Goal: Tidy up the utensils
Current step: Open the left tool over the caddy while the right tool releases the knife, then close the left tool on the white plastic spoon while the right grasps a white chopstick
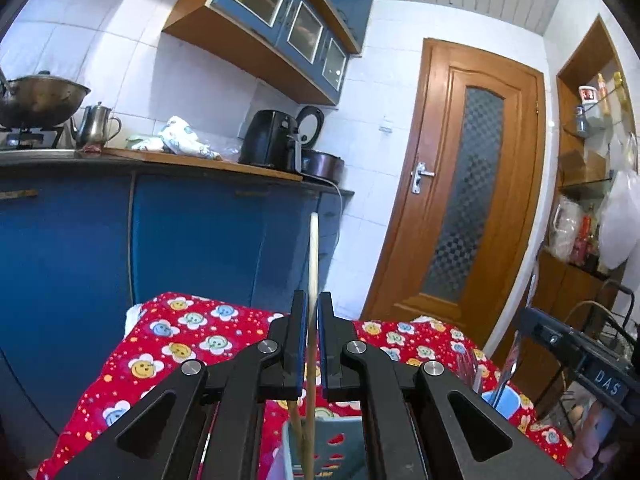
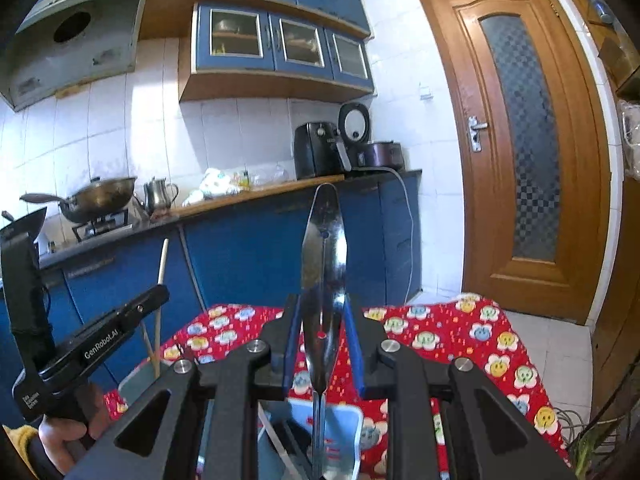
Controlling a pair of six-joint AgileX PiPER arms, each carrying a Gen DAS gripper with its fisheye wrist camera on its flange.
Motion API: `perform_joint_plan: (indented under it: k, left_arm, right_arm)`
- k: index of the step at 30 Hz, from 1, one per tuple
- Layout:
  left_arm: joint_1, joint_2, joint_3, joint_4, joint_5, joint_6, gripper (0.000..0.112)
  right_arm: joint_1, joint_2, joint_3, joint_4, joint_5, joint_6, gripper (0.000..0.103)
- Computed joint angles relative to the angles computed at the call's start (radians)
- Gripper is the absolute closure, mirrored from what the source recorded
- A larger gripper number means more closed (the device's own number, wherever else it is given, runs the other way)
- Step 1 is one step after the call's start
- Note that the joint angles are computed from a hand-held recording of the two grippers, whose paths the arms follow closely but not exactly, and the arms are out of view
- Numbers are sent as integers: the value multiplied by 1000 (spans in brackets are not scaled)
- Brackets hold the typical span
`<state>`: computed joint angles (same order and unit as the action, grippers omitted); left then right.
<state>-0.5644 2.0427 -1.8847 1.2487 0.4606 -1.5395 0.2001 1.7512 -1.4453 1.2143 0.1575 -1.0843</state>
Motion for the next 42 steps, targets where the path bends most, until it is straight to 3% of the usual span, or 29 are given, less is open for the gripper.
perform_joint_plan:
  k: [3,5,7,12,17,27,37,42]
  left_arm:
    - [-9,-13,14,-14,-4,28,87]
    - [-19,-25,20,-37,-1,65,74]
    - [-34,-36,29,-34,18,76,72]
    - [-56,-87,72,-77,57,91,70]
    - [-63,-159,127,-218,63,192,64]
    - [-99,-280,244,-476,136,391,64]
    - [-181,-299,284,-610,283,525,63]
    - [-198,-281,285,-714,332,575,63]
  right_arm:
    - [-13,0,-1,-84,56,86,79]
    - [-11,-6,4,-158,55,151,73]
    - [-16,-19,17,-131,68,125,69]
    - [-29,-83,77,-72,83,88,65]
    - [-36,-163,150,-88,95,132,59]
    - [3,-334,300,-532,94,574,59]
    - [10,-463,450,-672,130,743,59]
    - [-19,-521,528,-604,149,693,59]
